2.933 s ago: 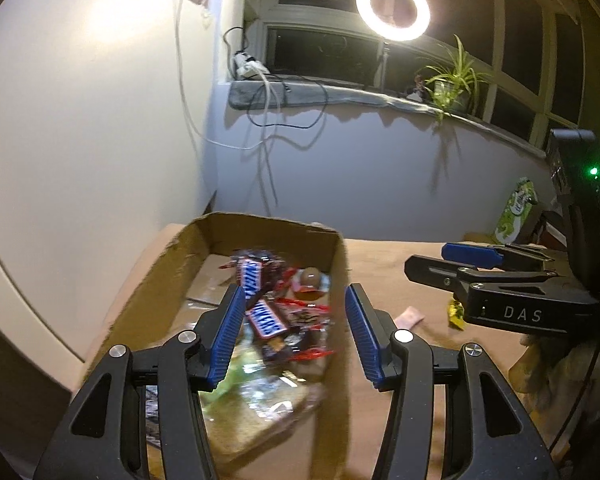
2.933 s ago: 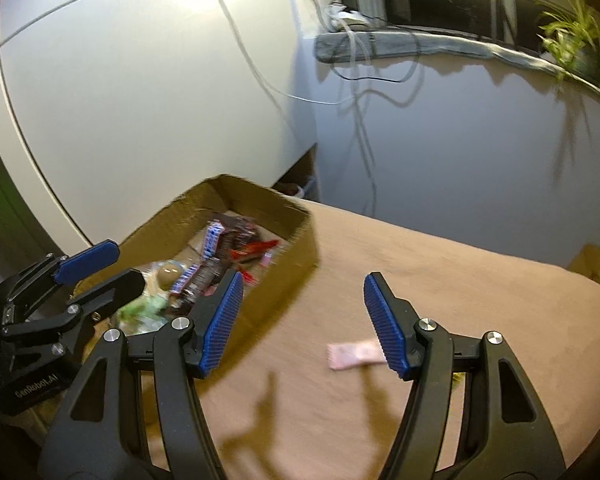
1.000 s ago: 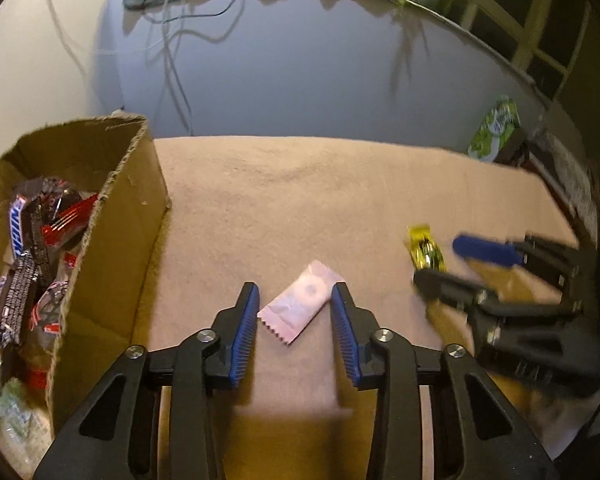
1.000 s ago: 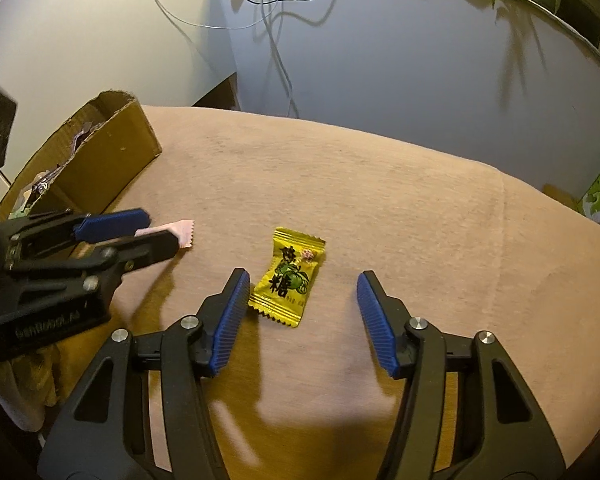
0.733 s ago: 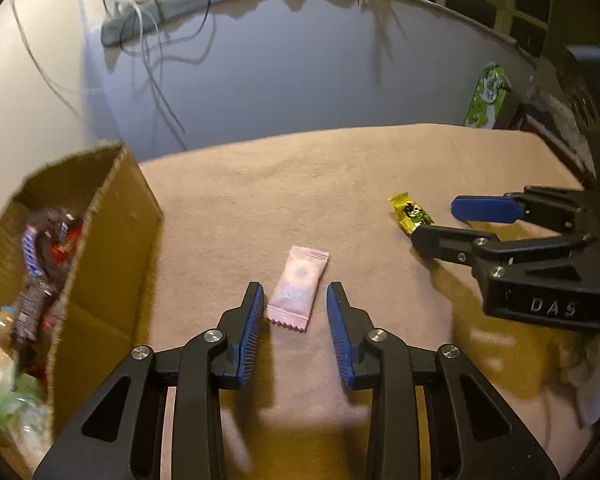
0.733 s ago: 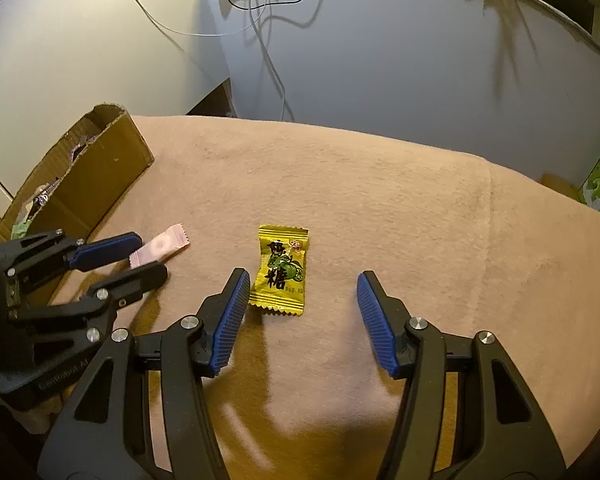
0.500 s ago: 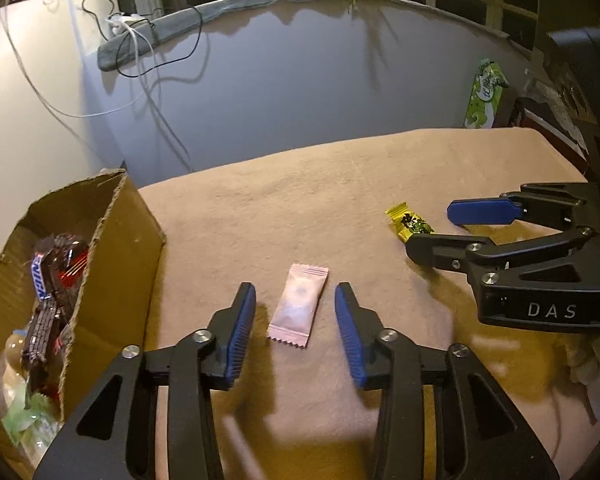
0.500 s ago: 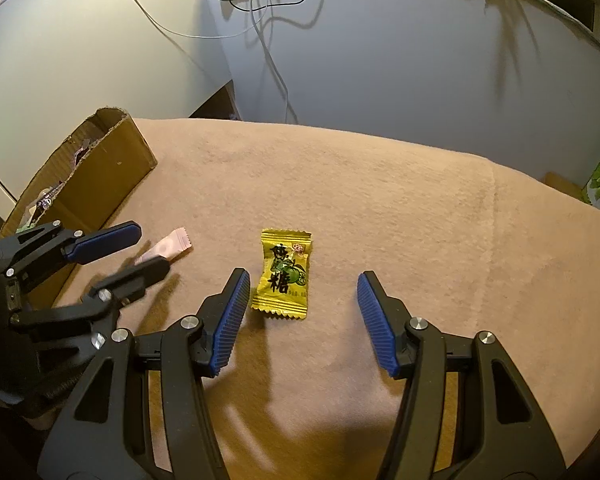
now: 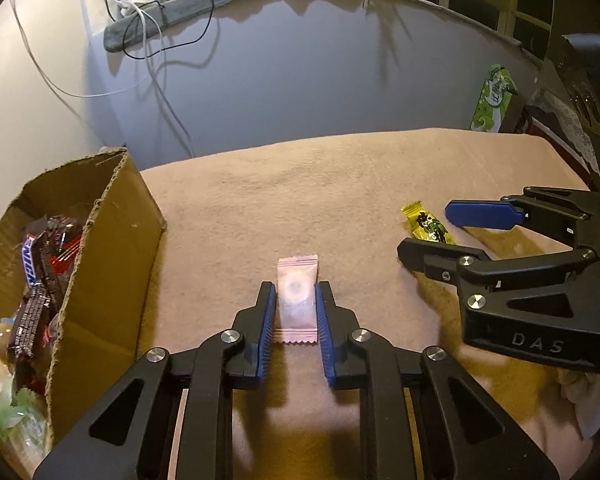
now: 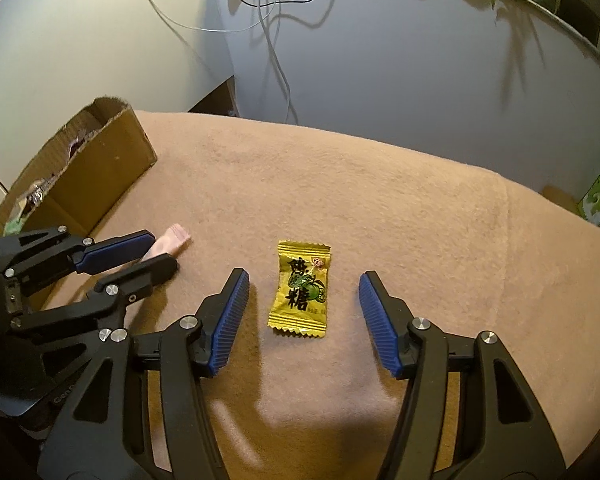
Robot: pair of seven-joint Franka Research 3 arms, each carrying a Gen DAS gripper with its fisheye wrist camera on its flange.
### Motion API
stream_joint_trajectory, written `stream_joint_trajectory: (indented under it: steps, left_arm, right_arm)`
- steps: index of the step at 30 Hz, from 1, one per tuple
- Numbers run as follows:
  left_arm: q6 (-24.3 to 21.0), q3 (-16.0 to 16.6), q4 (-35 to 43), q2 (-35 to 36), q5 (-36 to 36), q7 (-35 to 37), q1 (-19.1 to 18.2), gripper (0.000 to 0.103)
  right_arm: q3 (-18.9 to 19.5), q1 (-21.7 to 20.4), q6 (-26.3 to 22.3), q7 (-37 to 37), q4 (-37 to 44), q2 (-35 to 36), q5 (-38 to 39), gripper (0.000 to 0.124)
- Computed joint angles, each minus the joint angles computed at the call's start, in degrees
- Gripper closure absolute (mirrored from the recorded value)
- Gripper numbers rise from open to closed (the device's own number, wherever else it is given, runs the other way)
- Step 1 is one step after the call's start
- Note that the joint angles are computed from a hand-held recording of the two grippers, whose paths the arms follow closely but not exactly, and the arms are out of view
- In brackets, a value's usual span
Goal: Organize snacks
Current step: 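Close the left tool on the pink candy while the right tool grasps the yellow candy, then carry the pink candy and yellow candy over the box with both tools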
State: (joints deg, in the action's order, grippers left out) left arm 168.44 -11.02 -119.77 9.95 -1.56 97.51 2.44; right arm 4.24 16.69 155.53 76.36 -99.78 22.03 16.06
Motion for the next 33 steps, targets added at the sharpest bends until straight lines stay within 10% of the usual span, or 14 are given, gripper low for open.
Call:
stream_joint_trajectory:
  steps: [6, 21, 33]
  left_arm:
    - [0.7, 0.2, -0.4, -0.2, 0.4, -0.9, -0.1, 0.085]
    - [3.8, -1.4, -2.7, -2.4, -3.6, 1.0, 1.3, 0.086]
    - [11.5, -0.8, -7.8, -10.4, -27.8, 22.3, -1.4, 0.086]
  right_arm:
    - [-0.5, 0.3, 1.1, 1.3, -0.8, -0.3, -1.1, 0.097]
    - [0.4, -0.7, 4.0, -0.4, -3.3, -2.3, 1.0, 0.098]
    - [2.6, -1.5, 7.3, -5.1, -6.3, -7.3, 8.1, 0.099]
